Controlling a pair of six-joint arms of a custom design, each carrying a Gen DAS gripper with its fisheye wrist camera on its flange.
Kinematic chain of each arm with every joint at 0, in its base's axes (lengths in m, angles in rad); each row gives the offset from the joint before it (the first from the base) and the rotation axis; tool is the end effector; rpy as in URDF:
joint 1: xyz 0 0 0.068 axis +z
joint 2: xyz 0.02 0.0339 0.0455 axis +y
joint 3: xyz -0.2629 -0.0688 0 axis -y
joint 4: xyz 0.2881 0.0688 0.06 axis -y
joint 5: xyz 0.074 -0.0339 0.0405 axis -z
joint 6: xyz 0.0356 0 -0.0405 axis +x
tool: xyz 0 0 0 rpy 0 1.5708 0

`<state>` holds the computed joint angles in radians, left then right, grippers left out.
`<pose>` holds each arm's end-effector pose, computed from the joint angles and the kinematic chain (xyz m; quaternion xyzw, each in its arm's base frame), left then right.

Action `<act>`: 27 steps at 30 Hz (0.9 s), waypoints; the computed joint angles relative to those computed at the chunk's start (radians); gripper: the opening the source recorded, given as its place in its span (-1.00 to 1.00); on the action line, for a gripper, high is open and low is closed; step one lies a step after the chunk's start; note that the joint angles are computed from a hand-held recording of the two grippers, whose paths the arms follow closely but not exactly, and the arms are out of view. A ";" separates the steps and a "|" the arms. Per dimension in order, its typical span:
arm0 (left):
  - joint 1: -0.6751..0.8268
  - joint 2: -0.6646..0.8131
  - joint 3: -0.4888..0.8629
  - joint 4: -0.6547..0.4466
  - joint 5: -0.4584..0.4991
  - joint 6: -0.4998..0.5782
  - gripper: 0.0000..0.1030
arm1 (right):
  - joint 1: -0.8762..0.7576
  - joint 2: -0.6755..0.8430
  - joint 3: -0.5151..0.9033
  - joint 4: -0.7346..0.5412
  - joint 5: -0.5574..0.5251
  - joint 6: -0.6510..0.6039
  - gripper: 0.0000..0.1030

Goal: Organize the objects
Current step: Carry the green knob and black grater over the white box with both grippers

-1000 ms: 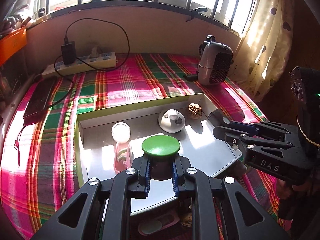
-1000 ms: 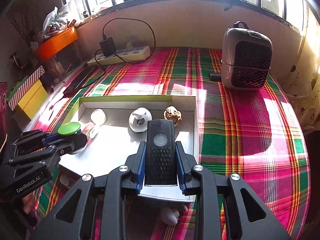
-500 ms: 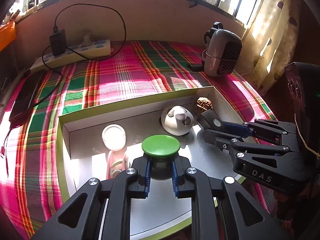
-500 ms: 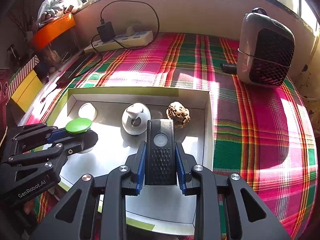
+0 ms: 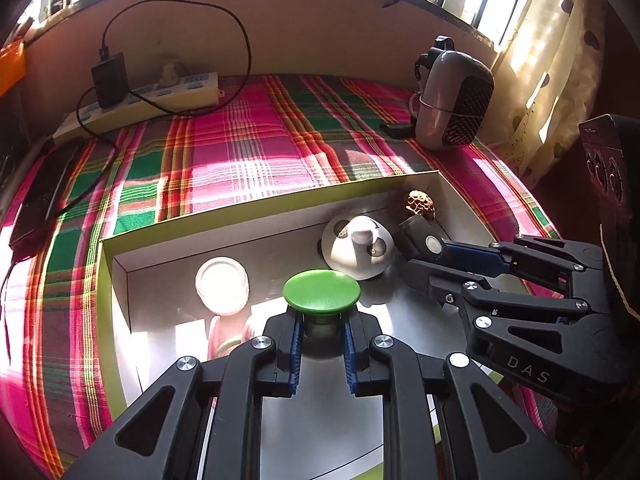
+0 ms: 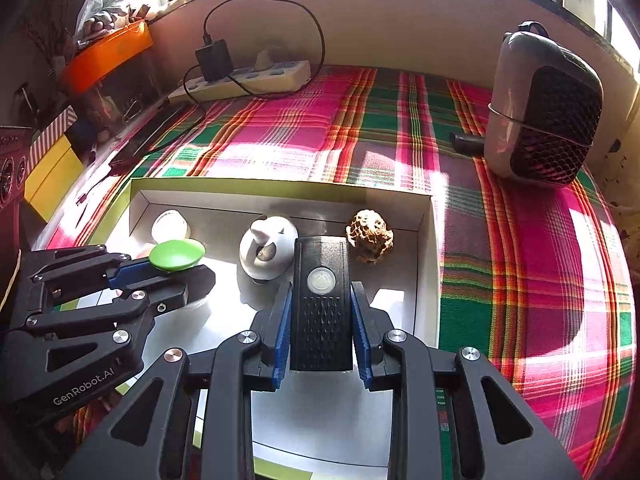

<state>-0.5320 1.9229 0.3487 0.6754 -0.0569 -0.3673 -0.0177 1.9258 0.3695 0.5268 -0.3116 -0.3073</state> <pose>0.2060 -0.1189 -0.0138 0.0683 0.9413 -0.1191 0.3085 0.2313 0.0068 -0.0197 -0.1784 0.9360 0.1048 0.2848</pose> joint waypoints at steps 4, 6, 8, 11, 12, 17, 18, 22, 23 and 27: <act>0.002 0.009 0.005 0.006 0.000 -0.001 -0.70 | 0.013 -0.009 -0.001 -0.017 0.018 0.009 -0.45; 0.004 0.014 0.008 0.008 0.000 -0.001 -0.70 | 0.012 -0.009 -0.003 -0.015 0.013 0.008 -0.45; 0.009 0.013 0.007 0.010 0.003 0.002 -0.70 | 0.008 -0.008 -0.002 -0.016 0.003 0.009 -0.45; 0.010 0.013 0.007 0.011 0.002 0.001 -0.70 | 0.010 -0.006 0.002 -0.011 0.011 0.016 -0.45; 0.011 0.013 0.008 0.009 0.003 0.001 -0.70 | 0.011 -0.006 0.005 -0.012 0.014 0.018 -0.45; 0.017 0.014 0.009 0.014 0.007 0.004 -0.70 | 0.019 -0.001 0.006 0.004 0.025 0.030 -0.45; 0.017 0.014 0.010 0.013 0.006 0.004 -0.70 | 0.019 0.002 0.005 0.014 0.025 0.032 -0.45; 0.016 0.018 0.013 0.013 0.003 0.005 -0.70 | 0.026 0.011 0.003 0.039 0.033 0.034 -0.45; 0.016 0.019 0.014 0.013 0.002 0.005 -0.70 | 0.029 0.015 0.002 0.045 0.036 0.036 -0.45; 0.016 0.021 0.015 0.015 0.001 0.000 -0.70 | 0.038 0.028 -0.003 0.079 0.048 0.038 -0.45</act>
<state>-0.5157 1.9443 0.3640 0.6902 -0.0556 -0.3668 0.0200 1.9538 0.3667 0.6061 -0.2639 -0.2695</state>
